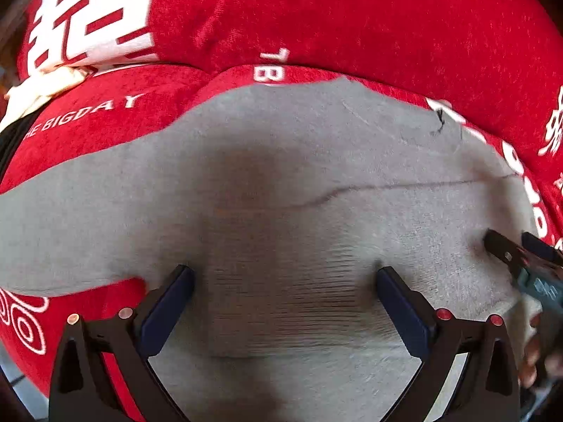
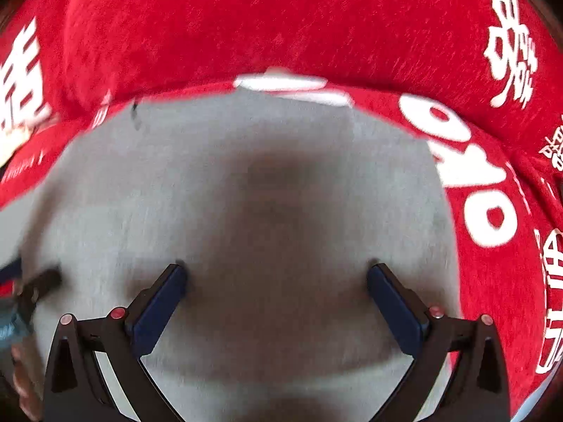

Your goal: Fold small clothes

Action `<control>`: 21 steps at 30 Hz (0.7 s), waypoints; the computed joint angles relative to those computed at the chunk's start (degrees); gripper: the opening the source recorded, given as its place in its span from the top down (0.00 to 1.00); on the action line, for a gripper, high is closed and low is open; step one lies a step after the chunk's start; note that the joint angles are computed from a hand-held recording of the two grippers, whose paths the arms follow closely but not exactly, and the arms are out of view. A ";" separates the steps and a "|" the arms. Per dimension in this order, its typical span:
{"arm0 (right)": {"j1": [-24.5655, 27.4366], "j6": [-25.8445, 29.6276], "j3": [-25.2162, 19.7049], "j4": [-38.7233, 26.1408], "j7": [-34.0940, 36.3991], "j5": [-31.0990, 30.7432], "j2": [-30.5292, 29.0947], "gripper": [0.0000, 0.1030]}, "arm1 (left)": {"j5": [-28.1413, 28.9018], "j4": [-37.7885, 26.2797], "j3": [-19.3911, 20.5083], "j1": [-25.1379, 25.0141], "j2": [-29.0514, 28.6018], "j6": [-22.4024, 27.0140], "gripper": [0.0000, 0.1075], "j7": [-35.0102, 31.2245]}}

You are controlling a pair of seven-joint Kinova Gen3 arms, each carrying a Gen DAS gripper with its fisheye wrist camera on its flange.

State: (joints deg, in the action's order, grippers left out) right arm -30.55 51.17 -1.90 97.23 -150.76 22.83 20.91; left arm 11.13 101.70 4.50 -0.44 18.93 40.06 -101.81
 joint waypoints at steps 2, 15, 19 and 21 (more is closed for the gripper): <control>-1.16 1.40 0.45 -0.94 -2.99 1.22 -0.07 0.00 | 4.66 1.48 0.40 -5.31 -1.75 0.22 0.04 -2.29; -17.35 19.86 8.94 -22.06 -5.55 9.40 16.21 0.00 | 12.20 2.25 -12.30 -27.82 -1.04 -3.06 0.04 -2.25; -20.19 27.99 8.91 -32.68 -1.21 12.79 23.23 0.00 | 18.16 -1.09 -9.73 -36.66 3.43 -3.02 0.04 -4.62; -21.83 30.43 9.93 -37.99 2.50 13.07 26.60 0.00 | 17.78 -3.66 -8.58 -37.99 5.41 -2.74 0.04 -5.04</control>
